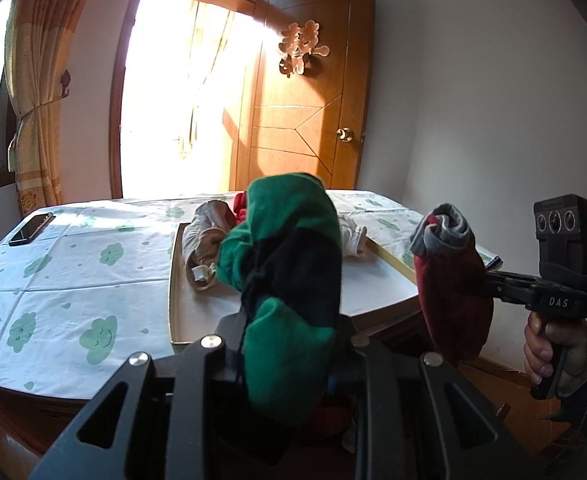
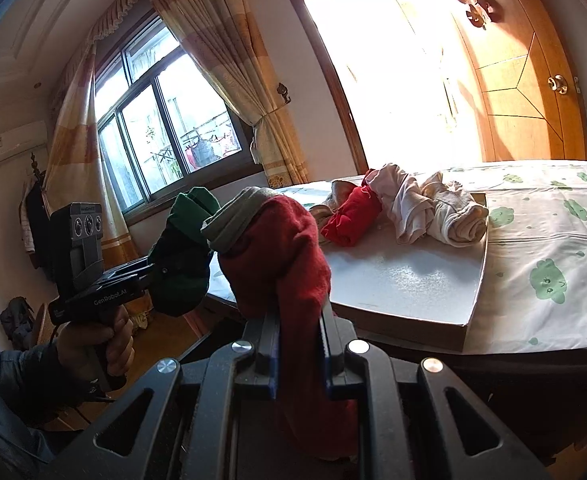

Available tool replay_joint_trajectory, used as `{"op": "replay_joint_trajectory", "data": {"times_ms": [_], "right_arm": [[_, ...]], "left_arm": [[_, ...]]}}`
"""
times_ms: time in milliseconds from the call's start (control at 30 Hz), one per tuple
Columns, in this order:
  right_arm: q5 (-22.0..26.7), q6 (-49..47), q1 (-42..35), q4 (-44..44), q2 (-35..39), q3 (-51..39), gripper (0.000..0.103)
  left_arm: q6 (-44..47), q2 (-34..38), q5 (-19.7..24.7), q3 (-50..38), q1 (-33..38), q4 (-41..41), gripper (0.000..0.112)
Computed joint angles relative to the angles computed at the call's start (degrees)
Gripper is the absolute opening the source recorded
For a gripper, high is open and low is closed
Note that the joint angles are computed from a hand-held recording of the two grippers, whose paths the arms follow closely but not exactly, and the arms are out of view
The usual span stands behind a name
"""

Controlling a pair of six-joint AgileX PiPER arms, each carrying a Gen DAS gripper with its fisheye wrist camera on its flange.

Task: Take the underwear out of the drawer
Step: 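Lower the pink-red and green-navy underwear into the tray and open both tools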

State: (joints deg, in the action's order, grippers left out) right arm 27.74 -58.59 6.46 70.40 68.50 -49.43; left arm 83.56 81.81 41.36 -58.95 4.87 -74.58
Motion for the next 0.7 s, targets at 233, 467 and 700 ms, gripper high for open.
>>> {"op": "replay_joint_trajectory", "data": {"times_ms": [233,467,700], "right_arm": [[2.70,8.44,-1.81,-7.40,3.24,-7.26,0.017],[4.39,13.76,-2.82,-11.75,7.55,-14.25,0.017],[6.58,21.89,-2.35,-18.93,12.37,-23.82,0.017]], "left_arm": [[-10.11,5.04,0.10,-8.80,-1.84,6.62,0.025],[-17.41,9.19,1.03,-16.27,-3.67,12.25,0.025],[-27.00,15.20,3.92,-27.50,-5.12,18.11,0.025]]}}
